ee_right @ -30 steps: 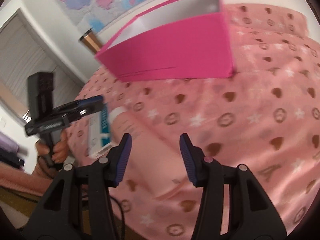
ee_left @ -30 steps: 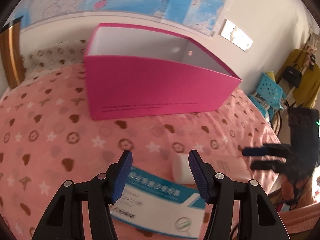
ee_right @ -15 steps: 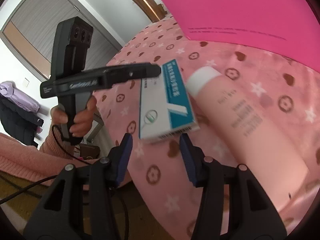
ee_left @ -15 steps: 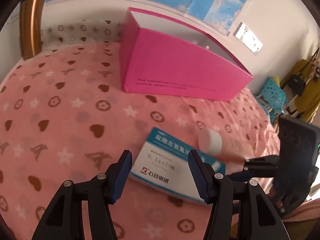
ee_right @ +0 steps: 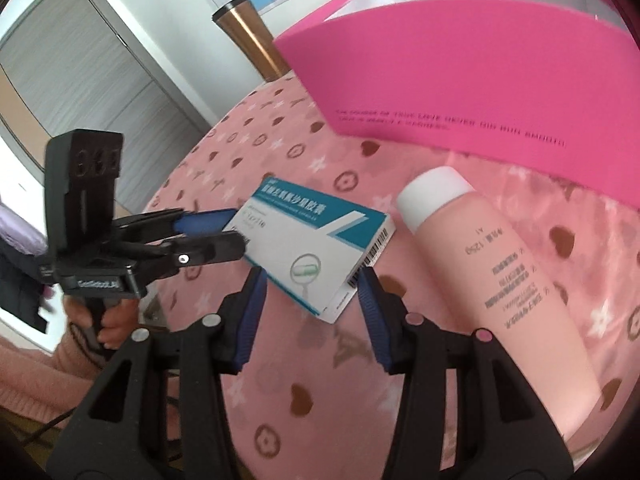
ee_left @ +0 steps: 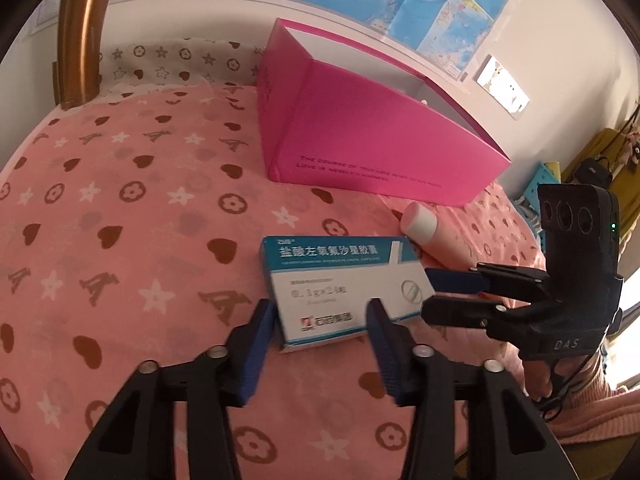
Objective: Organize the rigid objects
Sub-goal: 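Move the right gripper to the blue-and-white capsule box on the bedspread, then grasp the capsule box by its edge with the right gripper and lift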
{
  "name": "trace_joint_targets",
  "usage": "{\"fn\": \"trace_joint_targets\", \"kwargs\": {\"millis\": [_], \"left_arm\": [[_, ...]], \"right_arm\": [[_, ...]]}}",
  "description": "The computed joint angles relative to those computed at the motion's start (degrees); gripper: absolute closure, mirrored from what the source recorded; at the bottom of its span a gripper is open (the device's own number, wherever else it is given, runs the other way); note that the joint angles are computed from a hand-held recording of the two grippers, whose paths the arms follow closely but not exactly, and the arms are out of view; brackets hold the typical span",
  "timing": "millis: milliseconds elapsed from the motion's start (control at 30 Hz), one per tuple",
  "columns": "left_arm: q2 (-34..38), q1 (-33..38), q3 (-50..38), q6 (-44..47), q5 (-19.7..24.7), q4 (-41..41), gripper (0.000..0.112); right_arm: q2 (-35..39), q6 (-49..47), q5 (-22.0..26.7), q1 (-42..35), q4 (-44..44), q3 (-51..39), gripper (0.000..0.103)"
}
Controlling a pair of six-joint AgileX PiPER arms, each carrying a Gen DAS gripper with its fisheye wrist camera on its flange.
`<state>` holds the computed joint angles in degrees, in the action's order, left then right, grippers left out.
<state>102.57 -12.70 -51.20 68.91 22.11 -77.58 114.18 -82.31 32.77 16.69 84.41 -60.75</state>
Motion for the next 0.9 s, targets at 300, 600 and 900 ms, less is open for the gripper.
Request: {"fn": "trace_joint_targets", "kwargs": {"millis": [300,600,900], "left_arm": [[0.51,0.41,-1.3,-1.8,0.04,1.95,0.067],[-0.95,-0.59,-1.84,-0.68,-0.33,1.63,0.067],[-0.38,-0.92,-2.29,-1.6,-1.08,3.01,0.061]], "right_arm": [[2.56,2.28,-2.02,0.99,0.61,-3.63,0.053],[0.26,0.17,-2.36,0.34,2.41,-2.75,0.053],[-0.65,2.16,0.07,-0.52,-1.05,-2.83,0.053]]}}
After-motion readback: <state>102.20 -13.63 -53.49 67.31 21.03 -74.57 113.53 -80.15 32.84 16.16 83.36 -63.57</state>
